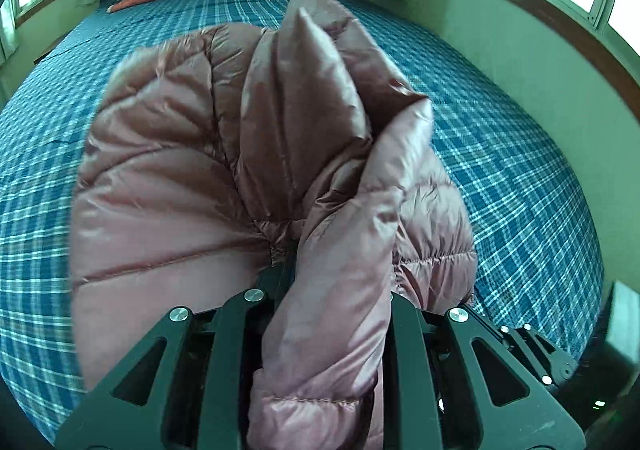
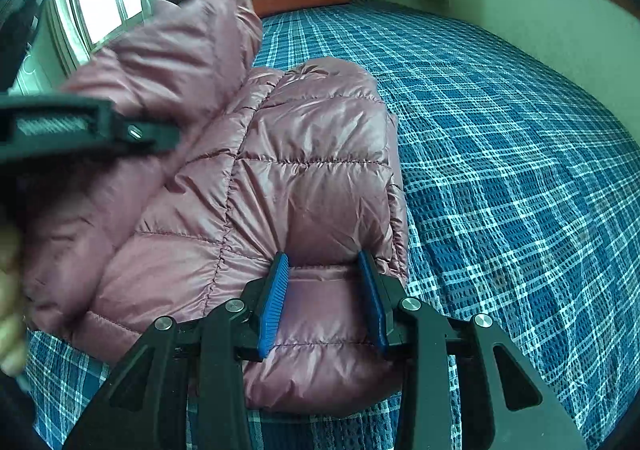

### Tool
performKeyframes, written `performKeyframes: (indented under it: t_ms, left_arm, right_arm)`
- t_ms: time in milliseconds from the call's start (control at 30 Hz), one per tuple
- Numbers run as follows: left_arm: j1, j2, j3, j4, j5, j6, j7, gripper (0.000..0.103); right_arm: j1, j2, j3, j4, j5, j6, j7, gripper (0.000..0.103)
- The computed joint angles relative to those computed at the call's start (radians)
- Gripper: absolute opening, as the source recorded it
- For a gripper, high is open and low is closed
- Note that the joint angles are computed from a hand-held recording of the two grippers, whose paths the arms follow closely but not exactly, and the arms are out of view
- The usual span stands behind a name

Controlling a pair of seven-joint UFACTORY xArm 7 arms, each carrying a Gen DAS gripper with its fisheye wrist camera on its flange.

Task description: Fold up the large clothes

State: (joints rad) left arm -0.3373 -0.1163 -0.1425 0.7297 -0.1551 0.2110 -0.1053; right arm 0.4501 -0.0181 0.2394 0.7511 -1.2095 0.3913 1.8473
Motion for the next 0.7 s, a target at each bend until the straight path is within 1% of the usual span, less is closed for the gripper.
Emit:
performKeyframes:
  t_ms: [167,267,400,467,533,567,600,667,700]
  left_arm:
    - [-0.005,0.054,-0.010,0.004,0.010,-0.048,-0.002,0.018]
    - [-0.013,0.074,-0.007,0.002,-0.032,-0.074,0.036,0.018]
    - [-0.011,0.074,-0.011,0.004,-0.049,-0.074,0.049,0.018]
    - [-0.020,0.057,-0.006,-0.003,-0.094,-0.073,0.092,0.018]
    - [-0.026,0.037,-0.004,-0.013,-0.110,-0.073,0.110,0.019]
    - [-0.023,0.025,-0.008,-0.021,-0.095,-0.076,0.093,0.021]
    - [-0.028,0.015,-0.006,-0.026,-0.101,-0.075,0.092,0.026]
    - [-0.058,-0.018,0.015,-0.040,-0.167,-0.072,0.127,0.033]
    - [-0.062,-0.032,0.017,-0.046,-0.175,-0.070,0.123,0.037]
  right_arm:
    - [-0.008,-0.004,-0.005,-0.009,-0.019,-0.018,0.018,0.037]
    - [-0.011,-0.004,-0.005,-0.012,-0.022,-0.021,0.021,0.037]
    - [-0.008,0.000,-0.002,-0.006,-0.011,-0.011,0.009,0.037]
    - [-0.007,-0.002,-0.002,-0.006,-0.005,-0.007,0.001,0.037]
    - [-0.006,0.000,-0.001,-0.005,-0.003,-0.004,-0.001,0.037]
    - [-0.006,0.000,-0.002,-0.005,-0.002,-0.003,-0.003,0.037]
    - [-0.005,0.000,-0.002,-0.005,0.000,-0.001,-0.006,0.037]
    - [-0.002,0.002,0.001,-0.001,0.008,0.011,-0.013,0.037]
    - [0.001,0.003,0.002,0.001,0.014,0.019,-0.019,0.037]
